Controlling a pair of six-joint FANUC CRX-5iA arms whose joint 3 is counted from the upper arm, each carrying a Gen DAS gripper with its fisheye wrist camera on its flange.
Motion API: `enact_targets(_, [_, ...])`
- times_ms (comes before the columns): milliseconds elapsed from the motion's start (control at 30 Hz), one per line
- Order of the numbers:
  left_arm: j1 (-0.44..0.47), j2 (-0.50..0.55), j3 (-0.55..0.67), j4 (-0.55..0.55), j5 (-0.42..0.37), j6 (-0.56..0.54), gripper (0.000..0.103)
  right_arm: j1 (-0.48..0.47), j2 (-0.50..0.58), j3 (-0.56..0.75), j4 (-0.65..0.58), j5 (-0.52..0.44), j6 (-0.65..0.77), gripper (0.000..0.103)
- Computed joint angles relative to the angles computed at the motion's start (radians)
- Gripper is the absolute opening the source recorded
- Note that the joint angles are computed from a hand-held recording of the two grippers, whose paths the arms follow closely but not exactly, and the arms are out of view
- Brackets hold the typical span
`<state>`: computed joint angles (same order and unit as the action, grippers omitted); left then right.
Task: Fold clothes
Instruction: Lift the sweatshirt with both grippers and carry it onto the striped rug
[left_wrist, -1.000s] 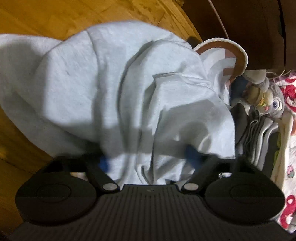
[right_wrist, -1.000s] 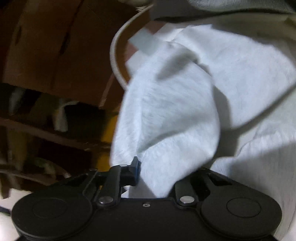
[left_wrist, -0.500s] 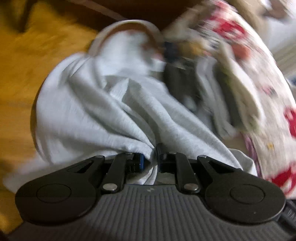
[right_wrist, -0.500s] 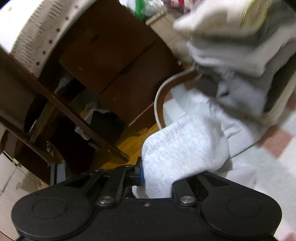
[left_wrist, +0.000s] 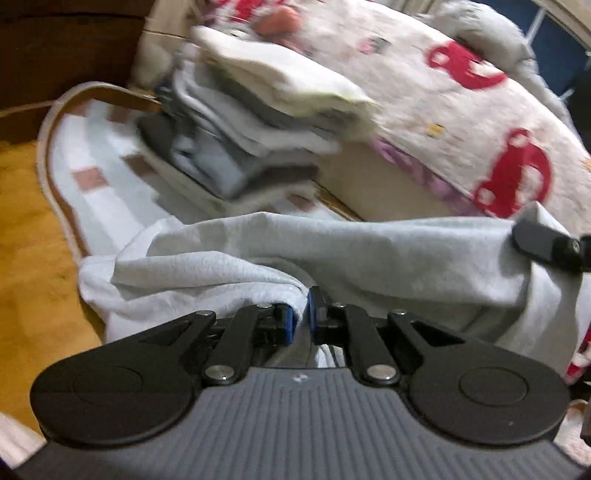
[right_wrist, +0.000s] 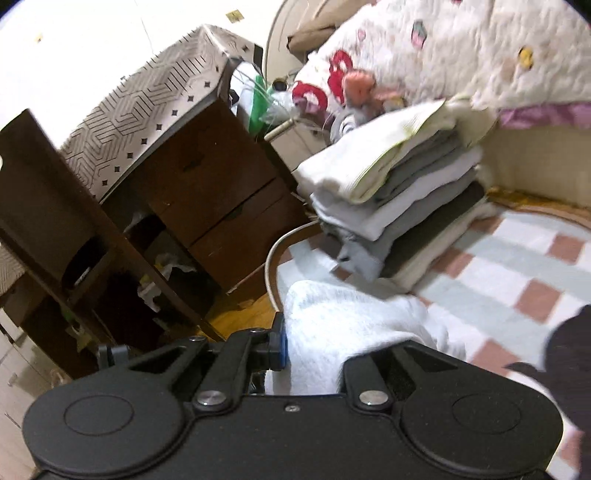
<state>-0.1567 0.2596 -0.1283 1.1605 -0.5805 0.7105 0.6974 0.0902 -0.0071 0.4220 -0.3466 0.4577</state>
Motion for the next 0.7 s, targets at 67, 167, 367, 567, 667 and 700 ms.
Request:
enact_targets(67, [-0.022,-0.027,-0.012,-0.045,0.02,0.036,0.007,0.004,-0.043,-0.031,0.01,-0.036,-0.02,0.011])
enact_targets(167, [-0.053,-0.074,-0.022,-0.102,0.055,0.086,0.007,0.015,-0.094,-0.039,-0.026,-0.115,-0.004,0.011])
enact_targets(367, [-0.115,-0.16,-0.059,0.055,0.124,0.032,0.006,0.059,-0.149,0.05,-0.009,-0.345,0.054,0.011])
enact_targets(567, [-0.11,-0.153,0.067,-0.075,0.064,0.151,0.006,0.051,-0.06,0.343,-0.104,-0.651,0.145,0.011])
enact_targets(667, [-0.113,-0.153,0.092,-0.131,0.071,0.169,0.006,0.069,0.008,0.486,-0.077,-0.836,0.097,0.011])
enact_targets(700, [-0.111,-0.151,0.1,-0.144,0.063,0.174,0.006,0.078,0.032,0.532,-0.064,-0.896,0.082,0.011])
